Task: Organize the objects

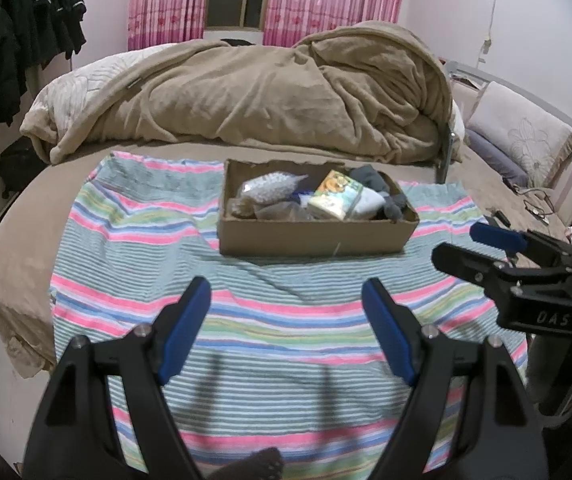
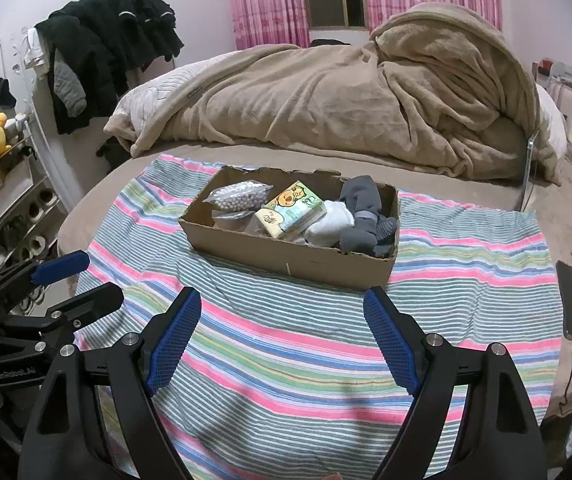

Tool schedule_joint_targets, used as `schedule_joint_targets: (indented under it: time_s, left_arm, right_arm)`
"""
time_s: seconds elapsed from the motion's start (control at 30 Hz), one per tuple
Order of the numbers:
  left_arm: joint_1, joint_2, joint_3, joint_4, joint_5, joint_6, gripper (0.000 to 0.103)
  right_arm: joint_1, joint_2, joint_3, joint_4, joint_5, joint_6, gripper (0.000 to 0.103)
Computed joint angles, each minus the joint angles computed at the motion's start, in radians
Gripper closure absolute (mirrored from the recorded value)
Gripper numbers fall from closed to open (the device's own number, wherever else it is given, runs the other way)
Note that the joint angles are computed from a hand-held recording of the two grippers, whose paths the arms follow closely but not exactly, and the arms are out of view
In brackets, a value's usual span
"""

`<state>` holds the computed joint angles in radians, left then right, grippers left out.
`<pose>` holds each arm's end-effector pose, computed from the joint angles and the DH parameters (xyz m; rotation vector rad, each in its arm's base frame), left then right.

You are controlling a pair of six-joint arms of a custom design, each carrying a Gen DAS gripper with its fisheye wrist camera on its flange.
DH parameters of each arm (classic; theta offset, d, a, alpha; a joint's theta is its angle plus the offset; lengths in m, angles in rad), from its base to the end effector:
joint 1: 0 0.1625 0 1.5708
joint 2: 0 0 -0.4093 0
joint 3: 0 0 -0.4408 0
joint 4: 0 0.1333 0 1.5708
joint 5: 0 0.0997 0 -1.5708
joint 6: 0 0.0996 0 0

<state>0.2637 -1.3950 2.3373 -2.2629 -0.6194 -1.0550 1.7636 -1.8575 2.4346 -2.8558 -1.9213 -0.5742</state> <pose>-0.3429 -0.3146 0.1282 0.4504 2.3325 -1.0164 0.1720 -0.3640 0.3084 0.7986 -2.4248 0.8387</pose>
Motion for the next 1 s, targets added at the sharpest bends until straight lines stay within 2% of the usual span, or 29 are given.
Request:
schedule_joint_targets:
  time_s: [0.13,0.2,0.23,0.27,1.0]
  left_arm:
    - [0.006,-0.001,-0.002,0.01,0.001,-0.011,0.024]
    - [0.008,-0.003,-0.003,0.019,0.001,-0.019,0.018]
    - [0.007,-0.006,-0.001,0.022,0.004,-0.022,0.01]
    - [0.005,-0.007,0.0,0.023,0.008,-0.025,0.009]
    - [0.004,-0.016,0.0,0.042,0.012,-0.046,0.008]
  right_arm:
    - [-0.001,0.001,0.001,-0.004,-0.001,0.0,0.017]
    - [-0.002,0.003,0.001,-0.007,-0.001,-0.001,0.017]
    - [-0.002,0.002,0.0,-0.004,-0.001,0.0,0.017]
    - [-0.002,0.001,0.001,-0.003,-0.001,0.0,0.017]
    - [-0.011,0.008,-0.003,-0.007,0.001,-0.002,0.017]
